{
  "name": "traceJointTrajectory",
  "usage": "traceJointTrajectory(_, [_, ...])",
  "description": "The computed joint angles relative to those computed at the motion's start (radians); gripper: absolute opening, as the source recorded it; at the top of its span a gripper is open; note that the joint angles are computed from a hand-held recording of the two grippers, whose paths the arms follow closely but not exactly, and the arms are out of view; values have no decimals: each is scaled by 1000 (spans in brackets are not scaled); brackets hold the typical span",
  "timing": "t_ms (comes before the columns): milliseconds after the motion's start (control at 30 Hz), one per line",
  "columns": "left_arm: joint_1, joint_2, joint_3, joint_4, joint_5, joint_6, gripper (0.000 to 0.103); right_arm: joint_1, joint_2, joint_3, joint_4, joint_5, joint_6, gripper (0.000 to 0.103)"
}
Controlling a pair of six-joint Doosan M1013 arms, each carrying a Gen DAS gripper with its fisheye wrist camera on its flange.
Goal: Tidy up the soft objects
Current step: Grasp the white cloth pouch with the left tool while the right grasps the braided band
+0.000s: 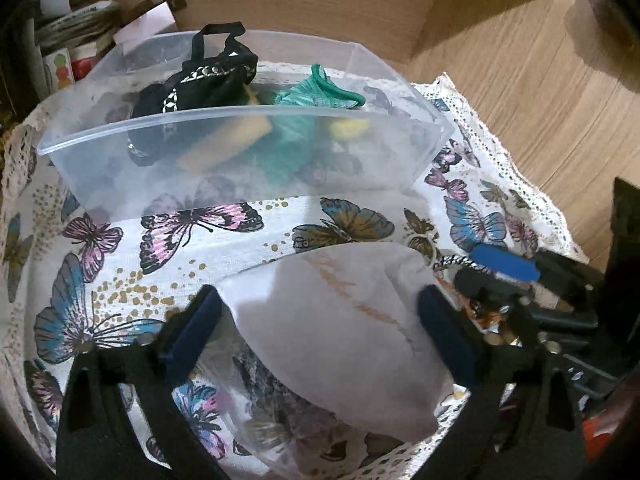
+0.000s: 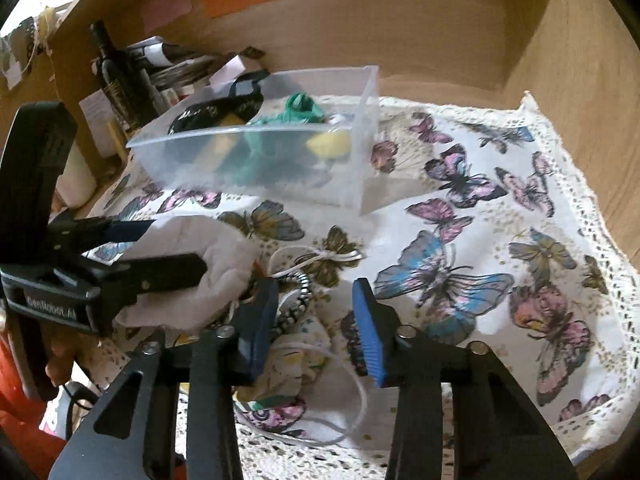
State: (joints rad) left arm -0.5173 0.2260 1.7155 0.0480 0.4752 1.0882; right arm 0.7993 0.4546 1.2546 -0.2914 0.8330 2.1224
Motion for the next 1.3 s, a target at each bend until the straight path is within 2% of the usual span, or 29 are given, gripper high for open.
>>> traceJointTrajectory(100, [9,-3,4,-77,-8,75,69,-2,10,-8,28,5,-22,16])
traceJointTrajectory(133, [5,-5,8,-42,-15,42,66,0,13,-8,11,3,-21,15])
traceJointTrajectory(200, [5,-9,14,-55,-29,72,46,4,12,-4,-14,-7,6,13])
traceJointTrajectory(267, [4,-13,16,-70,-36,100,36,5,7,1,-28,-21,17,10])
traceJointTrajectory(300, [0,-17,20,-31,-45,70,24,6,4,5,-43,-29,31,10])
traceJointTrajectory(367, [-18,-24,23,116,-44,-38,17,9,4,2,-59,-29,38,8])
traceJointTrajectory(467, [-34,-37,32,282,-49,-176,15,16,3,-2,-117,-22,72,8])
traceJointTrajectory(667, [-34,-74,55,489,-67,-374,13,24,-8,-7,-200,-29,123,7])
traceJointTrajectory(833, [-35,-97,64,708,-62,-591,12,31,-14,-18,-271,-50,158,7])
traceJointTrajectory(1133, [-36,-136,66,1005,-46,-861,12,42,-6,-57,-403,-82,221,6])
traceJointTrajectory(1300, [-29,-136,45,1131,-26,-964,12,35,-1,-68,-403,-64,230,6])
